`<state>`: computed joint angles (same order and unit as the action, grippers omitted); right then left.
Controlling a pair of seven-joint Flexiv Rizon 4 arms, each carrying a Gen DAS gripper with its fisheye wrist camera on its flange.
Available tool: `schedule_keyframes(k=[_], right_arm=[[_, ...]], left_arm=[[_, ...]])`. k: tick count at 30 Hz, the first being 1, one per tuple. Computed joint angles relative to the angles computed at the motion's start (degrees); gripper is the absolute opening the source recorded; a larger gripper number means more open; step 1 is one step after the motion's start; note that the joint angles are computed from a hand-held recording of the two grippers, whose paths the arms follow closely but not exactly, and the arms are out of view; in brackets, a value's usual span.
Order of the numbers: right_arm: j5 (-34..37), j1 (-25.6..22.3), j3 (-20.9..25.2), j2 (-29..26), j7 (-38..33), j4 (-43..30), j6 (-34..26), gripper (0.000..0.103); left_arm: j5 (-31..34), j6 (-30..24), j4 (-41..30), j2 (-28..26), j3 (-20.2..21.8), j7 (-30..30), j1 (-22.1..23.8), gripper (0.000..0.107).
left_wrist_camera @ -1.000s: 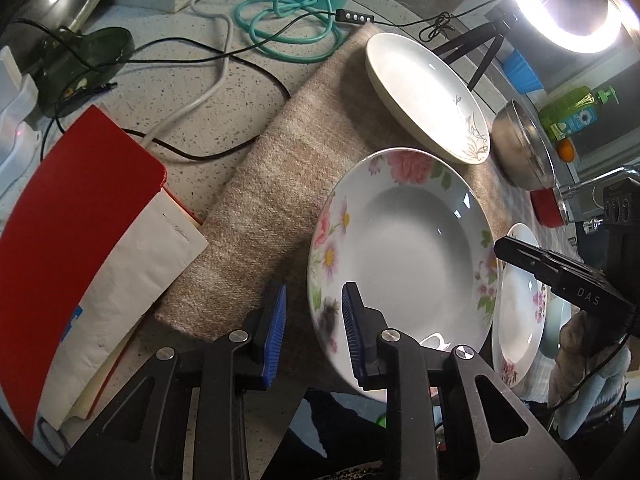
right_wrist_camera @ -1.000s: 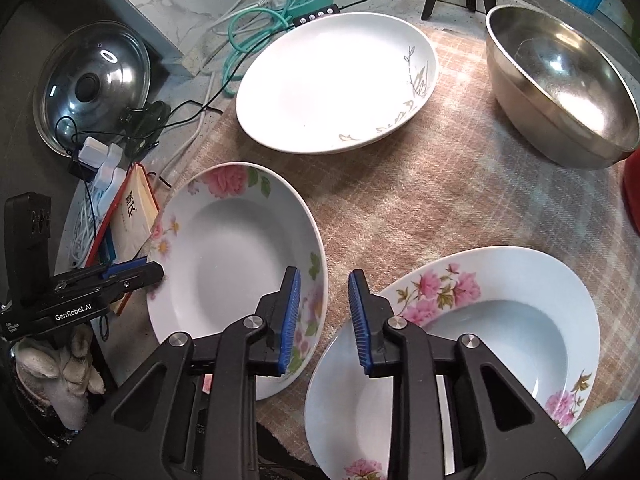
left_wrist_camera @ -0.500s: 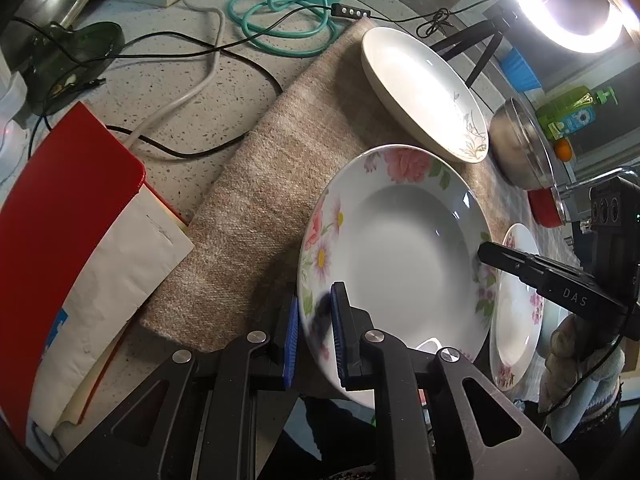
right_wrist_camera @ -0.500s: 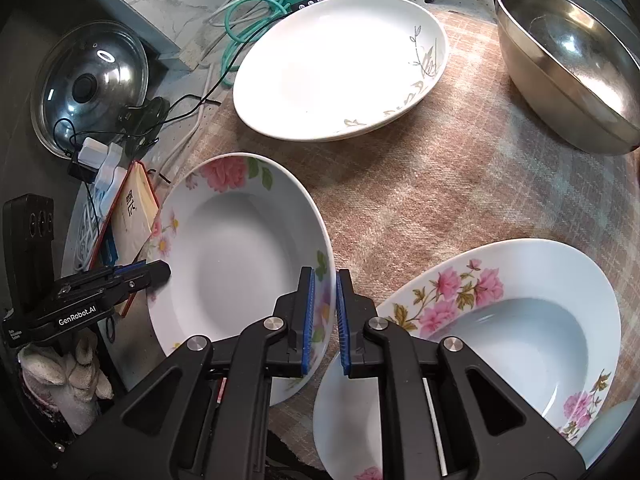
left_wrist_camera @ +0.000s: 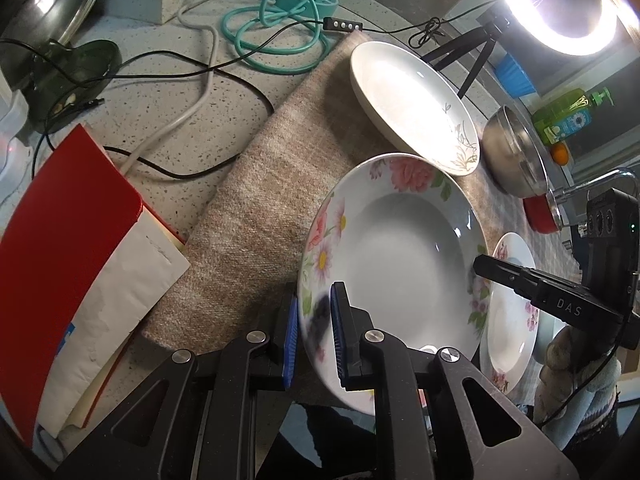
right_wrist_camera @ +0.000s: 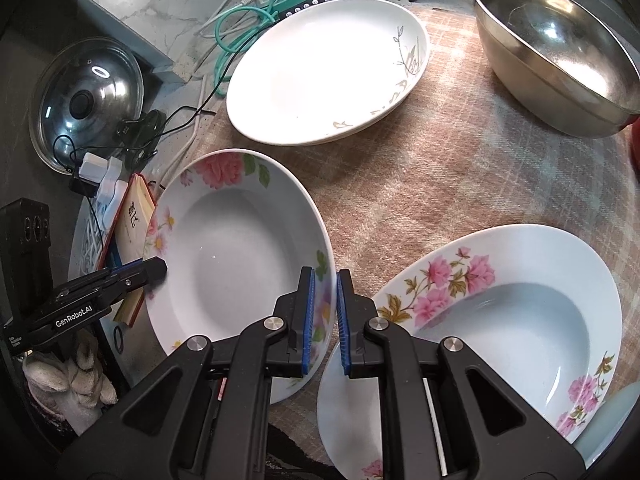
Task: Organize plates and bowls
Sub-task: 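Carry the rose plate with both tools onto the pink-blossom plate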
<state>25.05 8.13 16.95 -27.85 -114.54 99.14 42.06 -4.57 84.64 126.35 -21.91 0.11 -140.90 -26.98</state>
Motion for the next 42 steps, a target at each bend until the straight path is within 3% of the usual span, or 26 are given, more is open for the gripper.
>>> schedule_keyframes(k=[8, 15, 32, 42], right_arm=[[2.0, -0.9, 0.1, 1.9, -0.3, 0.1, -0.2, 0.011], [3.5, -2.3, -1.2, 4.2, -0.9, 0.8, -0.4, 0.011], [2.9, -7.2, -5.8, 7.3, 0.7, 5.2, -0.2, 0.011], [2.8, -9.3, -6.6, 8.1, 1.4, 7.8, 0.7, 0.011]], left_arm=[[4.1, -1.7, -1.7, 1.7, 3.0, -2.4, -2.2, 0.014], [5.8, -2.3, -5.0, 1.1, 1.7, -2.0, -1.7, 0.014], [-1.7, -3.7, -14.8, -7.5, -6.2, 9.7, -0.7, 0.014], [-3.3, -7.4, -19.5, -10.3, -6.2, 14.4, -2.1, 0.014]])
